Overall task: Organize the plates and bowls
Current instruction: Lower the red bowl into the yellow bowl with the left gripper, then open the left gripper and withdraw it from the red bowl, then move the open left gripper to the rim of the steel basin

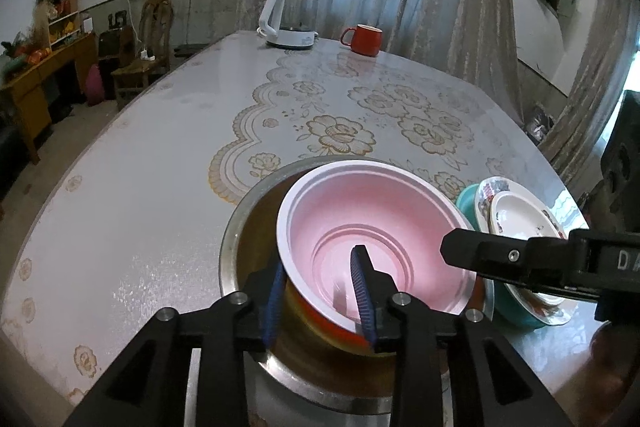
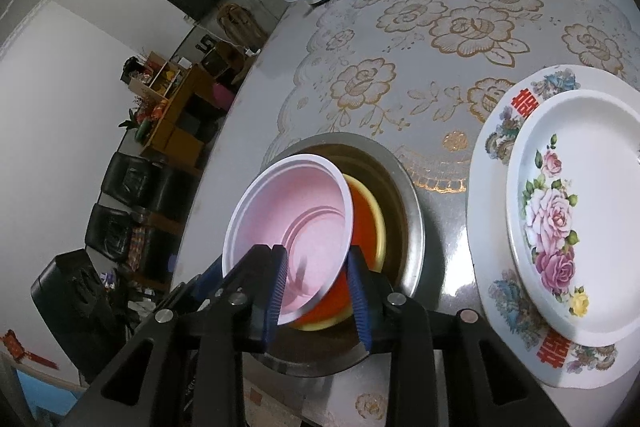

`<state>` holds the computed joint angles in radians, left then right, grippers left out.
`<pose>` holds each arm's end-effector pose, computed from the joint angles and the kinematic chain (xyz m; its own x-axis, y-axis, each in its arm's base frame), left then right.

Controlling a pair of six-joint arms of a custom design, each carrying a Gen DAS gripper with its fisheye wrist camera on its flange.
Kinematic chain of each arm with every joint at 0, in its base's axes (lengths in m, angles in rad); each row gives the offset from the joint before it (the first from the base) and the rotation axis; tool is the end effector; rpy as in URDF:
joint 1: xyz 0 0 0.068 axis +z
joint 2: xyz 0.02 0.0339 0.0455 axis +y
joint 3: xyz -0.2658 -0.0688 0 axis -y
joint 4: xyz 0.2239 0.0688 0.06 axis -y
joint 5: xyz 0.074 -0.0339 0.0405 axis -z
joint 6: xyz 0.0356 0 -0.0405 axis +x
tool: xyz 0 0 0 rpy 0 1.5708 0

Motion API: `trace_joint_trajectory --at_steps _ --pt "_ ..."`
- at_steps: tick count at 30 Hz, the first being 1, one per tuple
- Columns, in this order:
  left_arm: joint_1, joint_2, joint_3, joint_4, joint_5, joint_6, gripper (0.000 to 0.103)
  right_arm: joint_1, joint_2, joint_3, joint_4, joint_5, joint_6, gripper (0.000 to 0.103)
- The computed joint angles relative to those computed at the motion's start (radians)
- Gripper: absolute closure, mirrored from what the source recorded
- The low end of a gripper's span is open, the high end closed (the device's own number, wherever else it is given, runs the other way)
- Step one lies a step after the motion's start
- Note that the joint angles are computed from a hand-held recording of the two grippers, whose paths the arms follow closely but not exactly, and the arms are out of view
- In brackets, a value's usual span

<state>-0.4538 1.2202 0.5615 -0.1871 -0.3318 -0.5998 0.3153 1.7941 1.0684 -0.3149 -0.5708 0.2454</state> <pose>0.1973 -0.0833 0.1929 -0.6797 -0.2623 -0.6850 -0.1979 0.9648 -0.1731 0.3161 0.1233 0.1793 -0.9221 -0.0857 -0.3773 -0.3058 0.7588 0.5750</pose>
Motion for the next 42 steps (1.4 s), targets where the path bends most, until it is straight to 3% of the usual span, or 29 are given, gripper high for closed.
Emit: trace_joint_trajectory --at_steps 9,13,17,20,31,42 --pt "-0.001 -0.012 -0.008 0.003 0.015 0.016 0.07 -0.009 0.003 0.005 0.002 -0.005 0.019 0.071" --pt "0.005 -0.049 -0.017 -0.002 0.025 -0.009 0.056 -0.022 -0.007 -0.01 0.014 -0.006 0.017 0.071" --pt "0.026 -0.121 -0.029 -0.02 0.053 -0.043 0.054 -0.027 -0.007 -0.015 0.021 -0.009 0.019 0.07" --pt "0.022 -0.173 -0.03 -0.054 0.009 -0.067 0.044 -0.025 -0.006 -0.017 0.023 -0.012 0.015 0.069" --pt "0.008 -0.258 -0.05 -0.137 -0.083 -0.095 0.036 -0.005 0.014 -0.009 0.026 -0.006 -0.001 0.069" --pt "0.087 -0.34 -0.11 -0.18 -0.09 -0.103 0.031 -0.056 -0.136 -0.088 0.058 0.07 -0.037 0.068"
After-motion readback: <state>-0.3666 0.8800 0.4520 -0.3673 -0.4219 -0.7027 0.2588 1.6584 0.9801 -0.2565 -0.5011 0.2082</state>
